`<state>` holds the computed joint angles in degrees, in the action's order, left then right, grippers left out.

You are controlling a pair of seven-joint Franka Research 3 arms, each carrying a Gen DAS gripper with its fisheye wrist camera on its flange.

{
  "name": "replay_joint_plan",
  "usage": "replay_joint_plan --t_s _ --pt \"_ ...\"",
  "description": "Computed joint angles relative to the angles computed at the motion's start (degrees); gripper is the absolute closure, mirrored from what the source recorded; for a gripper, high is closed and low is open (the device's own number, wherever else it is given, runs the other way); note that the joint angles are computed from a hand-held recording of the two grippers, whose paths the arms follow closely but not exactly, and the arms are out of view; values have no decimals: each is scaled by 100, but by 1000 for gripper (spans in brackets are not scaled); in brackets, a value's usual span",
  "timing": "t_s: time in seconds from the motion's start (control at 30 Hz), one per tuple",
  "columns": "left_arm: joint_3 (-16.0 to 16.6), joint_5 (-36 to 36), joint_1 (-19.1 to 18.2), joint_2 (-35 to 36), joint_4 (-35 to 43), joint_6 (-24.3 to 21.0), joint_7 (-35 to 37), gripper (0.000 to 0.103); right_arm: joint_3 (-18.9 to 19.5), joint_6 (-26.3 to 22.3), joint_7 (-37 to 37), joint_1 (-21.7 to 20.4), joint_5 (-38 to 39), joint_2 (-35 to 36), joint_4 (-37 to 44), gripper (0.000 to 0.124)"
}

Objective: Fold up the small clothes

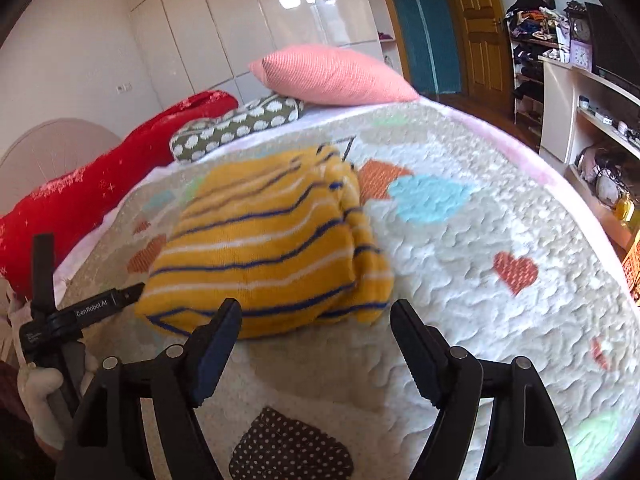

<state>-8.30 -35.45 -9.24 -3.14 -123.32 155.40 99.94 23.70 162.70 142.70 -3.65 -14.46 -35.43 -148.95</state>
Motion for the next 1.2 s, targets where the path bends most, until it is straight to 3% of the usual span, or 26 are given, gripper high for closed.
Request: replay_joint_plan --t_s 0.07,0.13,0.23,0.3,0.4,0.5,0.57,0.6,0.63,0.67,0.73,0.8,1.07,1.2 --pt "69 -916 7 292 547 -645 567 28 -305 0 -308 26 11 83 179 43" --pt "-40 -1271 85 559 980 -934 902 28 -672 -94 -810 141 95 430 515 43" --pt "-245 -1619 270 1006 1599 -1423 1128 28 -1477 -130 -1788 652 689 1166 1046 43" --pt "-373 -2222 482 1200 1813 -1912 1474 27 -2234 -189 -2713 1308 1765 1683 1404 43" --pt "-478 -2449 618 1376 1916 -2291 1653 26 -3334 -486 -4489 2341 4408 2386 1956 43" --pt "-584 -2567 688 1578 2076 -2606 1794 18 -3610 -897 -5744 2529 6231 3033 2519 43" --pt "-651 -2632 674 1600 2096 -2523 1975 18 -3534 -1262 -5979 2429 6525 3442 2899 44" --pt "-666 -2571 648 1588 2088 -2475 2003 23 -3422 -1123 -5820 2396 6353 3531 2954 46" --pt "-668 -2452 607 1540 2047 -2377 1985 38 -3324 -1087 -5748 2357 6341 3585 3017 63" --pt "-657 -2304 567 1478 2006 -2255 1931 43 -3228 -1072 -5587 2316 6374 3593 3047 73" --pt "-646 -2320 591 1364 1963 -2237 1942 56 -3017 -837 -4910 2260 5656 3499 3013 79" --pt "-602 -2367 594 1126 1802 -2110 1953 57 -2803 -759 -4470 2179 5013 3380 3022 82" --pt "-91 -2800 522 227 1098 -1491 2437 57 -2072 -587 -4460 2020 4954 3567 3631 83" --pt "29 -2012 551 377 1023 -1134 1938 51 -1946 -583 -4026 2104 4301 4069 4137 80"
